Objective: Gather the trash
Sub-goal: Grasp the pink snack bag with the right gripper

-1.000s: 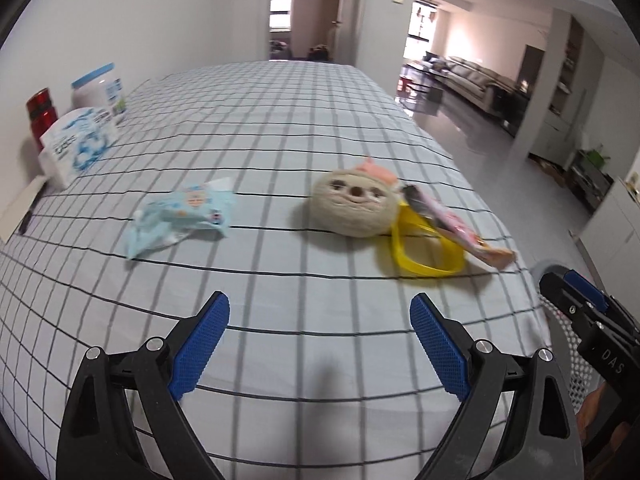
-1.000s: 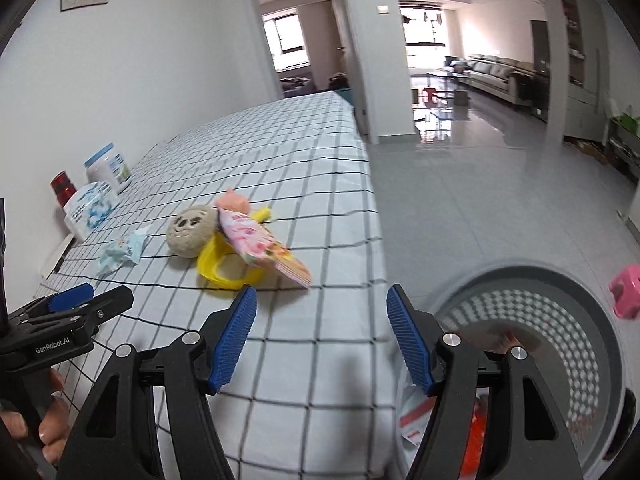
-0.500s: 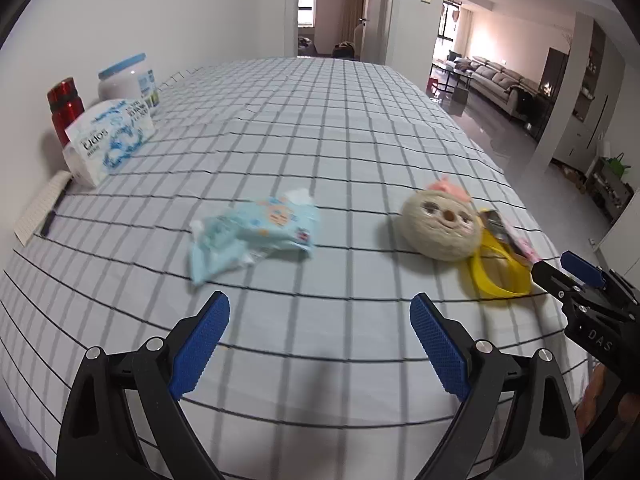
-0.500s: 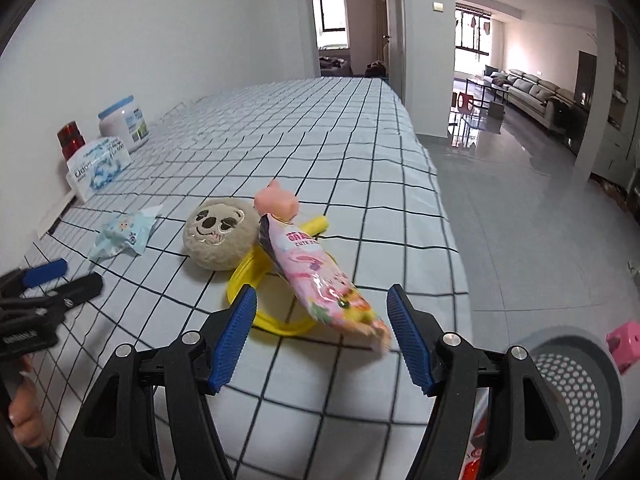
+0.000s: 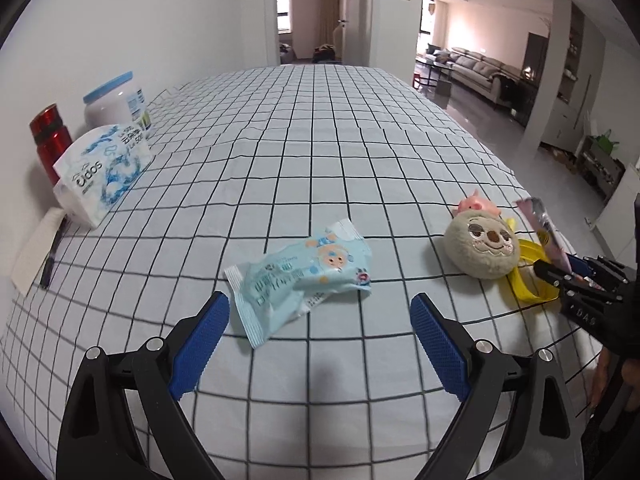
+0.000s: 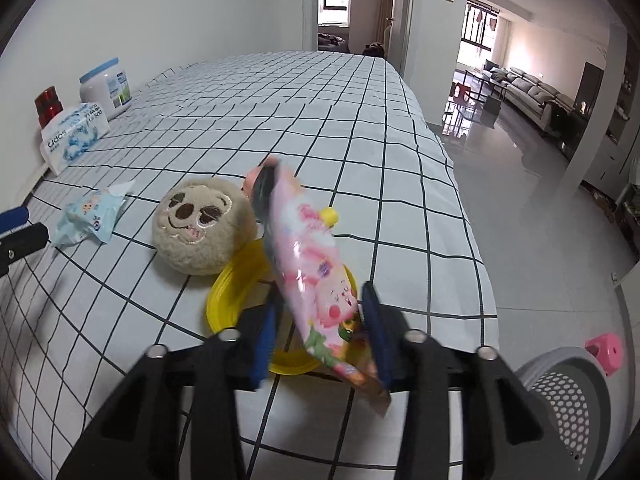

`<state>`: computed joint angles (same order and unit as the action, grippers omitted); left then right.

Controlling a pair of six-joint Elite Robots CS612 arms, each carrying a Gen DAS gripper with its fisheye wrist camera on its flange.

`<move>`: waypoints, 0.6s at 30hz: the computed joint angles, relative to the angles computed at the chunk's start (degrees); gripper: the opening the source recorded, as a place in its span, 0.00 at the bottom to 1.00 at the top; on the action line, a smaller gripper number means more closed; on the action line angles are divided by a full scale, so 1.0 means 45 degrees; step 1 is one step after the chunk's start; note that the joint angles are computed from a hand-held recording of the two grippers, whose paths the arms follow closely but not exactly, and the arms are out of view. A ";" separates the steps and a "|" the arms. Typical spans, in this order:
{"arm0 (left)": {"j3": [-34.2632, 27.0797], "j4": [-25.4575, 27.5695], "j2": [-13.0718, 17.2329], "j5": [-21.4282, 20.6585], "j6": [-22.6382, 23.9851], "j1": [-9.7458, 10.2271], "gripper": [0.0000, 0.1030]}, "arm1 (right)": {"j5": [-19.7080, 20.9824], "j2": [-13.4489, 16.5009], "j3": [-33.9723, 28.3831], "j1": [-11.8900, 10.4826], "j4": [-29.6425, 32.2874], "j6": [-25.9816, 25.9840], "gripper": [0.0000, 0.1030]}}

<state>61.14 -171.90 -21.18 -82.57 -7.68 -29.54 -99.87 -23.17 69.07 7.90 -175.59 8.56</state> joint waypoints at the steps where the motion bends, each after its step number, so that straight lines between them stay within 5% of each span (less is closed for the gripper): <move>1: -0.0071 0.0021 0.0043 -0.0072 0.0113 0.0031 0.87 | -0.0027 -0.0016 0.0009 0.0002 0.0015 0.0031 0.23; 18: -0.1652 0.0981 0.0890 -0.2072 0.1569 0.0544 0.87 | 0.0301 -0.0806 0.1791 0.0181 -0.1934 0.2174 0.21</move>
